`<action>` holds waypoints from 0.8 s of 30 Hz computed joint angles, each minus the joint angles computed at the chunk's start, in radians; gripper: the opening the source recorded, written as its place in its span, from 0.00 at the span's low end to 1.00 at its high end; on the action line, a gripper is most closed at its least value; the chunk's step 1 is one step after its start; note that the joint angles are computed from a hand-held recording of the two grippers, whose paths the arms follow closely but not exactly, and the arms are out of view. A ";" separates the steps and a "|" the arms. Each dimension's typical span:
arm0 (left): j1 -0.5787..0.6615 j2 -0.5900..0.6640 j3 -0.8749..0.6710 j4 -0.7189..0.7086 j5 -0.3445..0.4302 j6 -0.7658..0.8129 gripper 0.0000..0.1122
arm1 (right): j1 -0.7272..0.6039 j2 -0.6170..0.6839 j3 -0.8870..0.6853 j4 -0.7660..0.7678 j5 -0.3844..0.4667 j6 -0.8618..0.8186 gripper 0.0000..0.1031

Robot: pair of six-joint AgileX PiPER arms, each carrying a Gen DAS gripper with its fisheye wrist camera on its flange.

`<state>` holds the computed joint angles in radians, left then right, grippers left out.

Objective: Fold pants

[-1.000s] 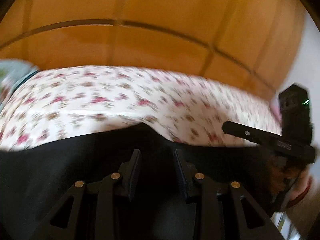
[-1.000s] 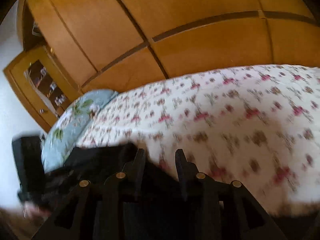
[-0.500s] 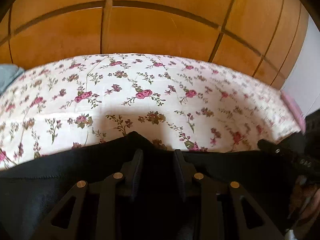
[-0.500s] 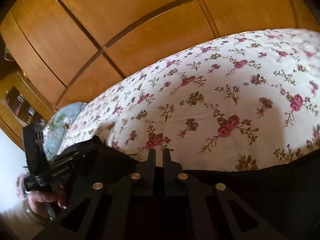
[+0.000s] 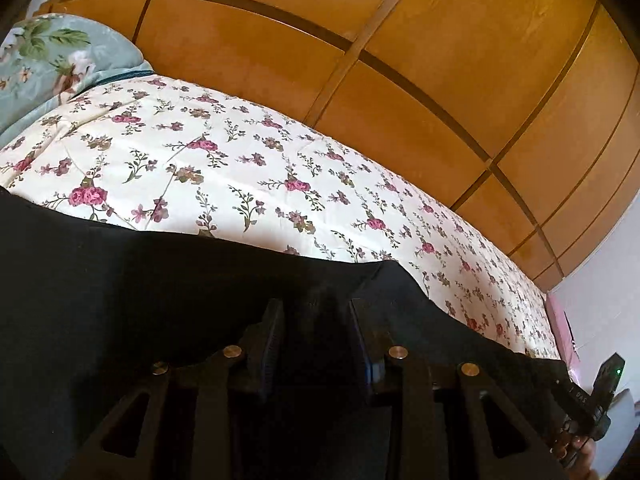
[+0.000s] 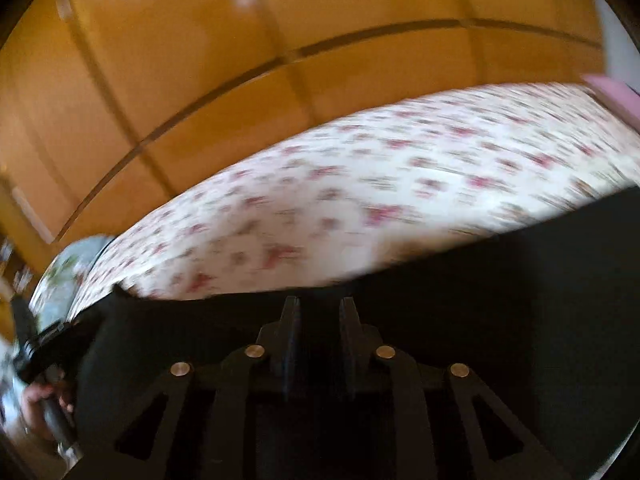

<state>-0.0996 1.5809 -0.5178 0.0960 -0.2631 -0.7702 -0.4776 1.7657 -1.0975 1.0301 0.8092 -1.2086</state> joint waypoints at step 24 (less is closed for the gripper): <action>0.033 0.006 0.028 0.160 -0.063 -0.161 0.29 | -0.567 0.246 -0.237 0.144 0.134 0.204 0.48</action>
<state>-0.0670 1.5869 -0.4899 0.2562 -0.3262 -0.9317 -1.0448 2.0122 -1.3342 1.1738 0.9431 -1.0049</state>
